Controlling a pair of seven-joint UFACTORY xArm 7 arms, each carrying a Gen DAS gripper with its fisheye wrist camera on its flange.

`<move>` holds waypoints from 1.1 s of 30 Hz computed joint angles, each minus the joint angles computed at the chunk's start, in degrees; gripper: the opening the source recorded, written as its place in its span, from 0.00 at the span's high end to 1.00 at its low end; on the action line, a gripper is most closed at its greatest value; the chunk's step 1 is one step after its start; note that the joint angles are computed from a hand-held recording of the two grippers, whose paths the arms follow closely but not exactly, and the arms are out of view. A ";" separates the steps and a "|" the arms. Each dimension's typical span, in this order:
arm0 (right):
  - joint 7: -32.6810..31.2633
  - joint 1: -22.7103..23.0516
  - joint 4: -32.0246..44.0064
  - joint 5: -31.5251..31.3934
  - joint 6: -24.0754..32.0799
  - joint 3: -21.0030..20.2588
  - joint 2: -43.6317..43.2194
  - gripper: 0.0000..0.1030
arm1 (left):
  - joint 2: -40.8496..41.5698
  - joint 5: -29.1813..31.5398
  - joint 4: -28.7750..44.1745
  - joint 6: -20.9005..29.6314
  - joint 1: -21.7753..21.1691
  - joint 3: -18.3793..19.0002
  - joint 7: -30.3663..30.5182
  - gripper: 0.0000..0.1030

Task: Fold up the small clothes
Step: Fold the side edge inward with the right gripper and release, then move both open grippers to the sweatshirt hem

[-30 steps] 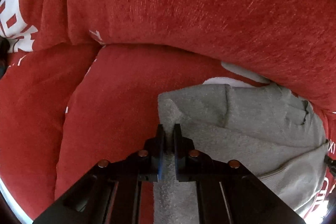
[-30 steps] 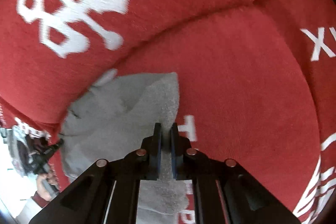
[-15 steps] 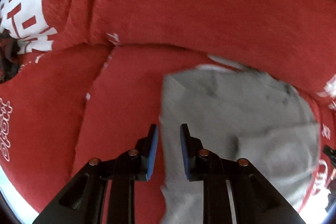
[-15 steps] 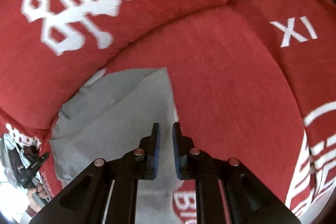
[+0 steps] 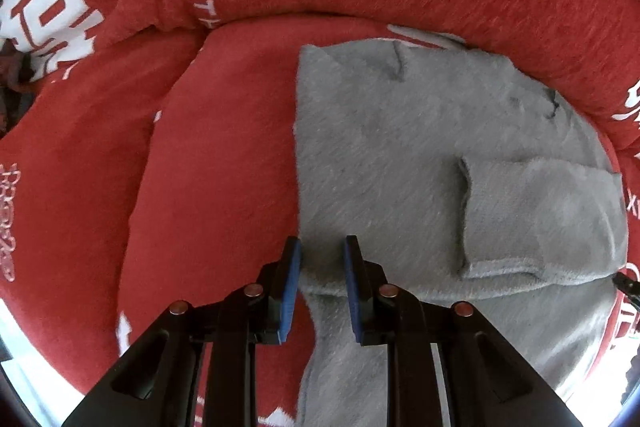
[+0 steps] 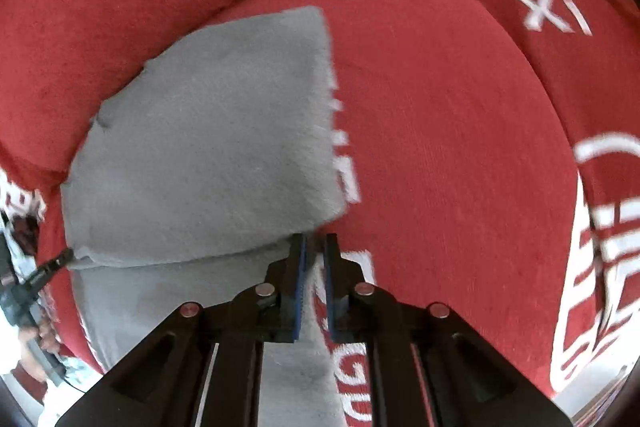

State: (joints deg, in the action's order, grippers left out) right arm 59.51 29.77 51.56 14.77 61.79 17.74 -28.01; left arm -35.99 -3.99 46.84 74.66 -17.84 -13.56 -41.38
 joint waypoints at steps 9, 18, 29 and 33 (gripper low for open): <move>1.83 0.63 1.23 2.06 2.22 0.48 -2.26 0.89 | -0.98 -1.90 3.83 5.82 -1.73 -2.03 -2.51 0.78; 3.73 2.23 0.63 4.64 1.54 1.03 -3.46 0.89 | 1.45 -1.54 8.13 9.13 -4.27 -5.72 -6.61 0.04; 5.64 1.33 -2.90 5.03 -0.39 0.25 -4.70 0.82 | 6.77 -3.05 11.04 7.98 -7.35 -6.20 -8.17 0.04; 4.89 1.62 -3.98 6.11 -2.92 -0.43 -4.74 0.82 | 9.94 -2.38 13.29 8.42 -8.19 -6.89 -9.42 0.04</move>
State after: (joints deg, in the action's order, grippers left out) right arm 64.40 31.39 47.58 20.88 58.87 17.31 -32.75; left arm -26.05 -6.37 60.13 83.08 -26.03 -20.44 -50.80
